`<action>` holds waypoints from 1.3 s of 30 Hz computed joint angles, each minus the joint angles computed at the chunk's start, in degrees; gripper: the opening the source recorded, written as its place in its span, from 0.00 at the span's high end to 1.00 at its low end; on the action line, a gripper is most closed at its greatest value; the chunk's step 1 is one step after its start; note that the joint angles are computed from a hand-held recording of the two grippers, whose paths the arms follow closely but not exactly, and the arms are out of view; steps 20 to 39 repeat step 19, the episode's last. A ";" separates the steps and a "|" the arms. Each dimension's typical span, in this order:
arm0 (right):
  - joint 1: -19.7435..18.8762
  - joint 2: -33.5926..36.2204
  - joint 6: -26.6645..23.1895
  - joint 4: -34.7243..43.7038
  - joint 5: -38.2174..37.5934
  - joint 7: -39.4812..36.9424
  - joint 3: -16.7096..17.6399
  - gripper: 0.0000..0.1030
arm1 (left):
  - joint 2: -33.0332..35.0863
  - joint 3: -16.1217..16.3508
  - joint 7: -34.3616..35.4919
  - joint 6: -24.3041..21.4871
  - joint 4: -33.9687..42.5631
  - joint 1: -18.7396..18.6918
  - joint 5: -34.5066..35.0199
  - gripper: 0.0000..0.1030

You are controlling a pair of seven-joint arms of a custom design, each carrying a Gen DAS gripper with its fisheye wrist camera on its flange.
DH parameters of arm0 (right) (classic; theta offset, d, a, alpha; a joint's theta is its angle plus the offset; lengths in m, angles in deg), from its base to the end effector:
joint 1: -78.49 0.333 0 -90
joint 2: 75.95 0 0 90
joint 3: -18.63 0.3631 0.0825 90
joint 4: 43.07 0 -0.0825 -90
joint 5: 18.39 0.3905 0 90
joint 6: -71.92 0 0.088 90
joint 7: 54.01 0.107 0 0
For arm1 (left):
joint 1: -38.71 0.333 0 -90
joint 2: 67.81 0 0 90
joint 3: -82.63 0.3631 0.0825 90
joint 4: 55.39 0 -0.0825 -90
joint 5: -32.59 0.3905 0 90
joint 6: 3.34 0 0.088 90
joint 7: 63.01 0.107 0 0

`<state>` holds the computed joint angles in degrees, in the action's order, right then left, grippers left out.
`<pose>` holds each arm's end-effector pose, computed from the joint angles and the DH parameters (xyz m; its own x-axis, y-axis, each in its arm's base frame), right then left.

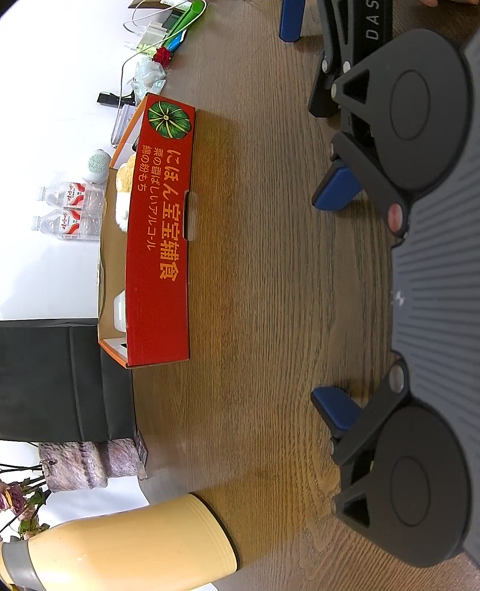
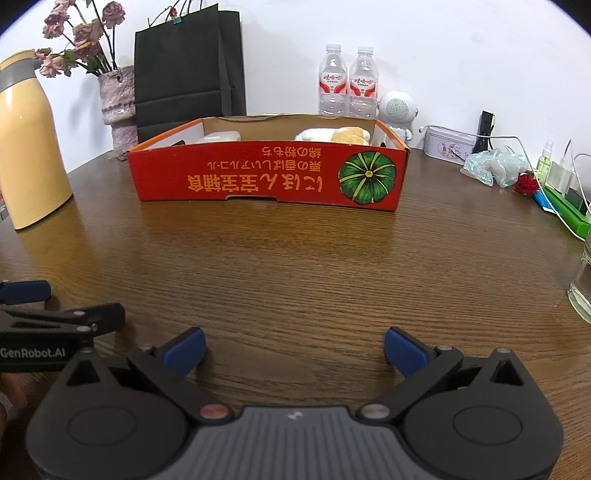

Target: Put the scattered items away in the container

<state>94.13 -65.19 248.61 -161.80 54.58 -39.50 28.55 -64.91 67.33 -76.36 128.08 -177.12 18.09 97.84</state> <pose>0.5805 0.1854 0.4360 0.4914 -0.8703 -0.0339 -0.5736 -0.2941 -0.7645 0.4793 -0.3203 0.4529 0.4207 -0.9071 -0.0123 -0.5870 -0.2619 -0.7661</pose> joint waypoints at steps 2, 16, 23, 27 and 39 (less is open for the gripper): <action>0.27 0.03 0.49 -0.08 -0.37 0.79 -0.06 0.00 | 0.01 0.02 0.01 0.01 0.01 -0.01 0.00 0.00; 0.28 0.10 1.76 -0.32 -1.57 2.94 0.58 0.00 | 0.02 0.03 0.04 -0.01 0.05 -0.05 -0.04 0.00; 0.21 0.10 1.77 -0.32 -1.60 2.96 0.65 0.00 | -0.04 0.04 -0.15 0.13 -0.03 -0.03 0.06 0.00; 0.21 0.10 1.77 -0.32 -1.60 2.96 0.65 0.00 | -0.04 0.04 -0.15 0.13 -0.03 -0.03 0.06 0.00; 0.21 0.10 1.77 -0.32 -1.60 2.96 0.65 0.00 | -0.04 0.04 -0.15 0.13 -0.03 -0.03 0.06 0.00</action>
